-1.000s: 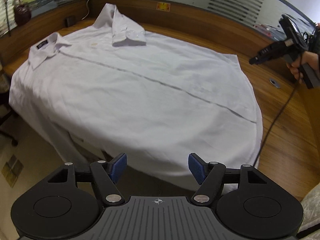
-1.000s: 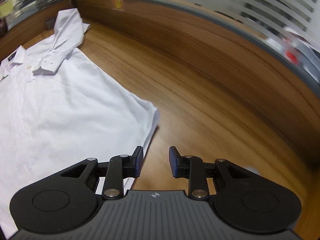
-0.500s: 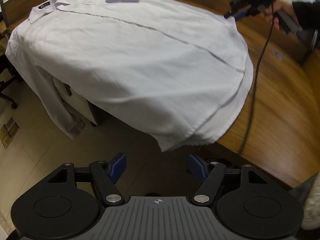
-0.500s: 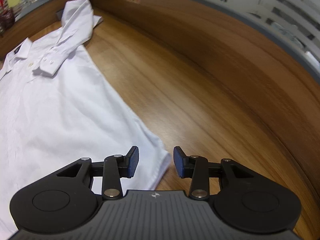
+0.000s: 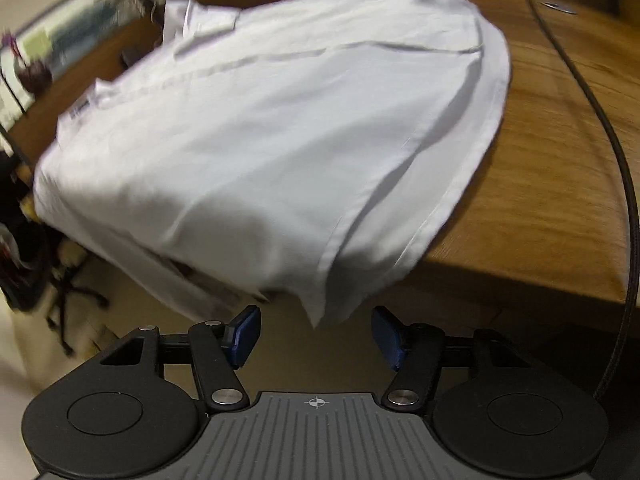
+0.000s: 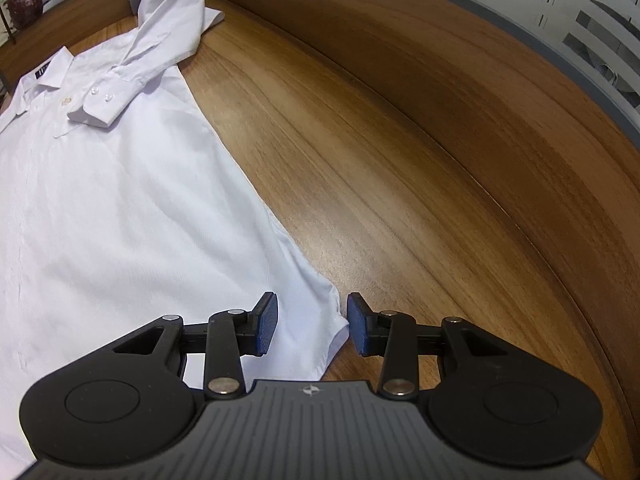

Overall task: Fold clothes
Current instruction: 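Grasp the shirt hem with the left tool while the right tool grasps the side edge, lifting both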

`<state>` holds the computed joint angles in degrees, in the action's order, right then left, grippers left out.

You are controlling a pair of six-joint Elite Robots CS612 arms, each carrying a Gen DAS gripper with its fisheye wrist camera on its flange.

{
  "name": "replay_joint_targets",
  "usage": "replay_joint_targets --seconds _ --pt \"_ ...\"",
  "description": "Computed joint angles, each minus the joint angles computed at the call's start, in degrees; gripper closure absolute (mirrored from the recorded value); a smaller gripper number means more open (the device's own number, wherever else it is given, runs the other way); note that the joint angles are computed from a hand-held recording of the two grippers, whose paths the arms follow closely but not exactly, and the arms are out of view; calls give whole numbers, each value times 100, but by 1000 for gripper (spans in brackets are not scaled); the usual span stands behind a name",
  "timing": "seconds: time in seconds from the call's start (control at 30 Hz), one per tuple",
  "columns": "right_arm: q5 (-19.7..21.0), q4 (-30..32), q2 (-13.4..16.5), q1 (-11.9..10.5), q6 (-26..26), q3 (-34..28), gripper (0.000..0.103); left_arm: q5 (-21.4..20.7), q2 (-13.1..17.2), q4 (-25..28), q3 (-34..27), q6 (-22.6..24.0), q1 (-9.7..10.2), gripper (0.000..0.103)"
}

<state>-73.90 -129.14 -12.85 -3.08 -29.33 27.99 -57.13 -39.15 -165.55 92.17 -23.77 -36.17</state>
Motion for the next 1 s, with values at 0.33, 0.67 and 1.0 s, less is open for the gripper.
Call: replay_joint_targets --seconds 0.33,0.67,1.0 --pt "-75 -330 -128 -6 220 333 97 11 -225 -198 249 -55 1 91" --pt "137 -955 -378 -65 737 730 99 76 -726 -430 519 867 57 97" --pt "-169 -1066 -646 -311 1477 1015 100 -559 -802 -1660 351 2257 297 97"
